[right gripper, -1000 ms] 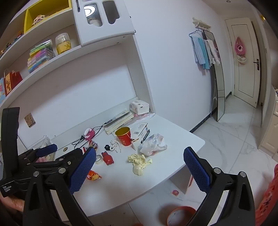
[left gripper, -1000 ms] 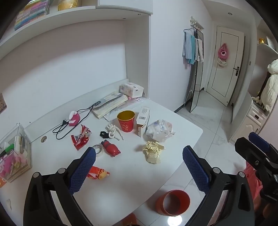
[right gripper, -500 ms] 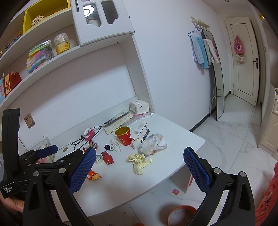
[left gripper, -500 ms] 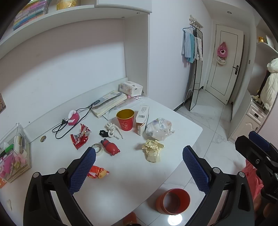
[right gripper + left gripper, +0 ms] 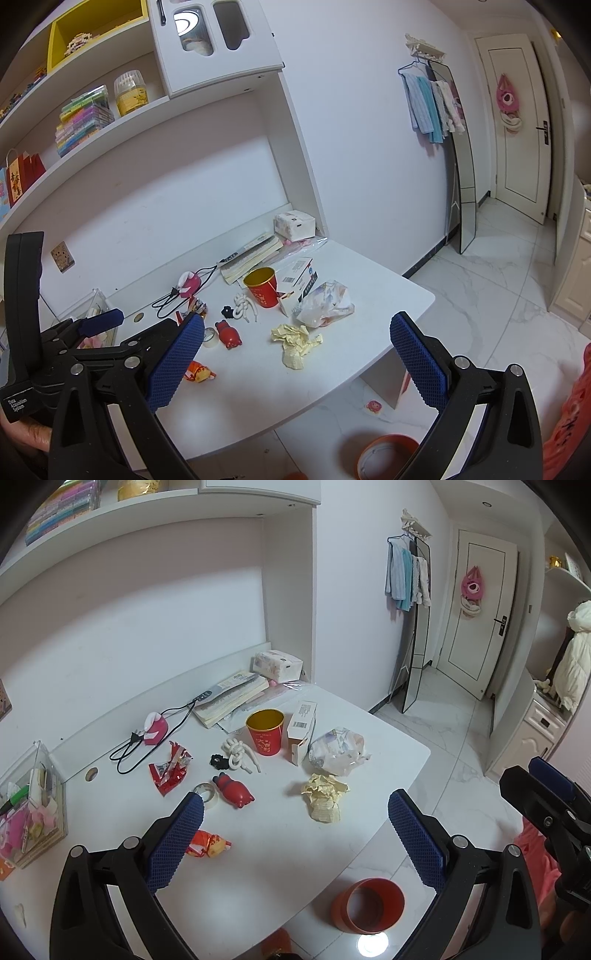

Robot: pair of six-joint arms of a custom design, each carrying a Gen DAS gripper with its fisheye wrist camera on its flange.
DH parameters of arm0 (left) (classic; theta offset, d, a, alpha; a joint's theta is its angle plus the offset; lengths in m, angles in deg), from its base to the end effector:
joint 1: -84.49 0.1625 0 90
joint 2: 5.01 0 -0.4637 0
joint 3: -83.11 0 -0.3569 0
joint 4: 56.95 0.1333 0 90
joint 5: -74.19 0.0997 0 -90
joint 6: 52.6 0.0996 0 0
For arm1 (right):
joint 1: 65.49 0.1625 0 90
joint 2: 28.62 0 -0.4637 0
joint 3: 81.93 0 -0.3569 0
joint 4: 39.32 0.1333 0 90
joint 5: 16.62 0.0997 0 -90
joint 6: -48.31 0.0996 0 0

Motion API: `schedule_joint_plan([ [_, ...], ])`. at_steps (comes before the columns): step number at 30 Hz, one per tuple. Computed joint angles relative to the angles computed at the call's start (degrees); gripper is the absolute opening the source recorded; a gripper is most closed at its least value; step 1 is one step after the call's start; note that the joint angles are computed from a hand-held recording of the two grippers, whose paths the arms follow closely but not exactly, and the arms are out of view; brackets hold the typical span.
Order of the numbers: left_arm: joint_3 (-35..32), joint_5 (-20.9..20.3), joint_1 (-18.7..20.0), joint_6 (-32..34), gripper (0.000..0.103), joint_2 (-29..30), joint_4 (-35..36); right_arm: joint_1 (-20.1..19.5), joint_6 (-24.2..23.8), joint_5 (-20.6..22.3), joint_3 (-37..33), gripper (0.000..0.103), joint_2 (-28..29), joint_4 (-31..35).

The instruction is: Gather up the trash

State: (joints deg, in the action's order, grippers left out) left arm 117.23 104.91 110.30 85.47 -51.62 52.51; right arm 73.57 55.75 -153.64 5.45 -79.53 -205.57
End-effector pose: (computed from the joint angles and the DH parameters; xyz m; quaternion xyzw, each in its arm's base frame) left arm -0.4105 -0.4417 0.5382 0.1970 0.8454 -0.3628 0.3389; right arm 0.5680 -0.4127 0.3219 0.1795 -0.8543 0.4524 0.1828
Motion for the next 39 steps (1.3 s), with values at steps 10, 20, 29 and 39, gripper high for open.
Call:
schedule_joint_plan([
  [10,-0.06,-0.05,0.06,-0.25,0.098,0.12,0.26,-0.03,0.03,-0.03,-0.15,0.098,-0.03,0.08],
  [20,0.45,0.01,0.14,-0.22,0.098,-0.03,-0.02,-0.08,0.09,-0.02,-0.35,0.098,-0.02,0.42],
  [29,0.78,0.06,0.20,-0.25,0.098,-0.09,-0.17,-0.07,0.12,-0.02,-0.30,0.098,-0.05,0.41],
  [39,1.11,0.01,0.25,-0.33,0.098,-0.15,-0.23,-0.10,-0.04,0.07,-0.30,0.098,-0.02,0.26],
])
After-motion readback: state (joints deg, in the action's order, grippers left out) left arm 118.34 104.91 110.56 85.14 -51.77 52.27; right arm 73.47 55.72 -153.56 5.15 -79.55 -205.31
